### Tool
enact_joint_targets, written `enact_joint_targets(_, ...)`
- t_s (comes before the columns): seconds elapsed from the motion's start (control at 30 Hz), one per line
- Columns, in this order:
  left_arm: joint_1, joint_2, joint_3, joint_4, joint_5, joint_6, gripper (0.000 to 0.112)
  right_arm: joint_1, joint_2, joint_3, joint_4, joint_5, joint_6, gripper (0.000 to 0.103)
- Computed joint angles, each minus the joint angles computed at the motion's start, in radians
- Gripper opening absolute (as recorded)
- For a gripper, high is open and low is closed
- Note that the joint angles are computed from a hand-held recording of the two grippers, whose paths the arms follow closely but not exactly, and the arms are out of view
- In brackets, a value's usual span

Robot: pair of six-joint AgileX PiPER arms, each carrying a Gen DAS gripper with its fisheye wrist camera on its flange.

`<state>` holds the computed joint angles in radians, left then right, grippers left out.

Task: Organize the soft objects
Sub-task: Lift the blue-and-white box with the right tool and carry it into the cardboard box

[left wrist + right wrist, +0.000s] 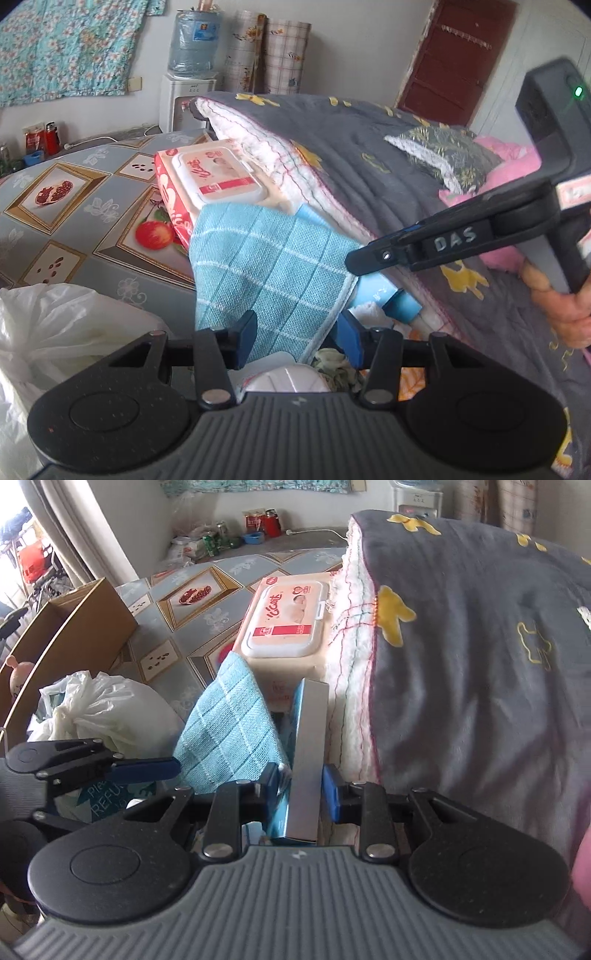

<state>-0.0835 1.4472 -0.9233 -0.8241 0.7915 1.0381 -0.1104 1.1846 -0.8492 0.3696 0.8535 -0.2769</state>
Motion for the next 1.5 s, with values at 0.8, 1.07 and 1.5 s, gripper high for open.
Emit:
enact_joint_targets(0.8,-0.119,0.135,-0.099,0.388,-0.170,-0.456,0.048,0.032,0.076,-0.013,-0.009,-0.029,0.087,0.042)
enact_joint_targets(1.07,0.022,0.041,-0.043,0.008,-0.082,-0.092,0.055,-0.093,-0.001,0.037,0.156,-0.086,0.004,0.018)
enact_joint_targets(1.5,0.242,-0.052,-0.084,-0.243,0.427,0.021,0.078,-0.058,-0.271,-0.004,0.277,0.046,0.159,0.018)
